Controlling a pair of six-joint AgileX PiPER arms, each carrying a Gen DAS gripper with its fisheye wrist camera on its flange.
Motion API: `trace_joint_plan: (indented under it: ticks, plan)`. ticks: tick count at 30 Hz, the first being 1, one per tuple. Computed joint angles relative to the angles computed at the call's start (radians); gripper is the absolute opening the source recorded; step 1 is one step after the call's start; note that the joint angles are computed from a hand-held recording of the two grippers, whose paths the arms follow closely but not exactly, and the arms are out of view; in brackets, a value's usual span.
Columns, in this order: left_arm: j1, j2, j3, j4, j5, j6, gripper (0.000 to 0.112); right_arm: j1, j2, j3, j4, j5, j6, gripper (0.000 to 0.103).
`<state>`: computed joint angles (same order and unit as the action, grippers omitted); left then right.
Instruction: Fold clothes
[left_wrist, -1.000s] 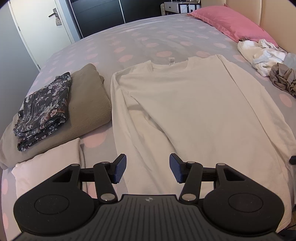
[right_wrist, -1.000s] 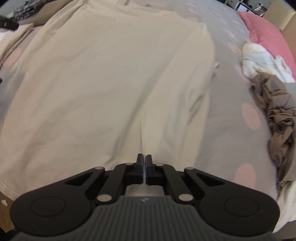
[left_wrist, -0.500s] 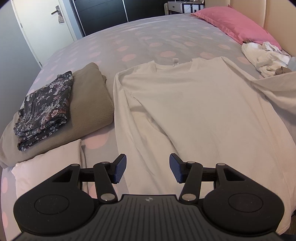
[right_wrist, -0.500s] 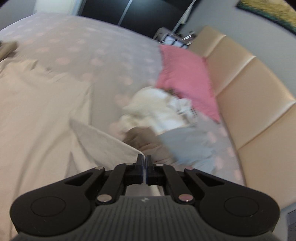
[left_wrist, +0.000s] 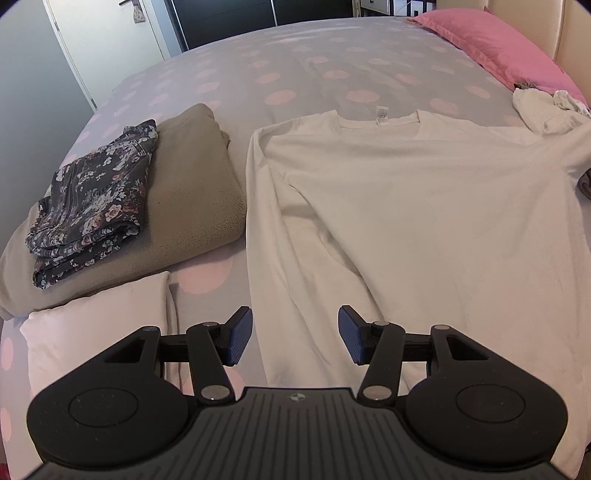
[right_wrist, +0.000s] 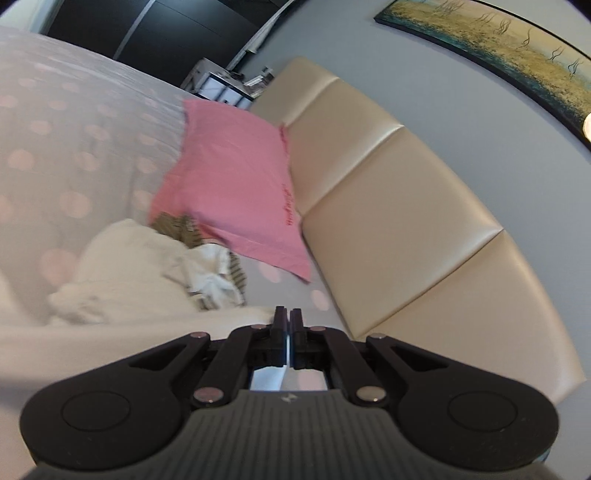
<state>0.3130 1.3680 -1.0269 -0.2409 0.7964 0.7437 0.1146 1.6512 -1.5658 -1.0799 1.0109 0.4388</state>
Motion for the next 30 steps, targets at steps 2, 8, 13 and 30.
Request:
trace_joint_plan:
  ticks: [2,8,13,30]
  plan:
    - [-0.019,0.021,-0.006,0.028,-0.014,-0.035,0.049,-0.025,0.09,-0.042,-0.148,0.002,0.059,0.0]
    - [-0.064,0.083,-0.032,0.086,-0.036,-0.109,0.049,-0.131,0.266,-0.241,0.004,0.003,-0.026,0.0]
    - [-0.081,0.124,-0.053,0.127,-0.05,-0.154,0.049,-0.135,0.226,-0.104,0.092,-0.083,0.049,0.0]
    - [0.159,0.146,0.041,0.003,0.051,0.001,0.052,0.207,-0.336,0.704,0.636,-0.398,0.171,0.03]
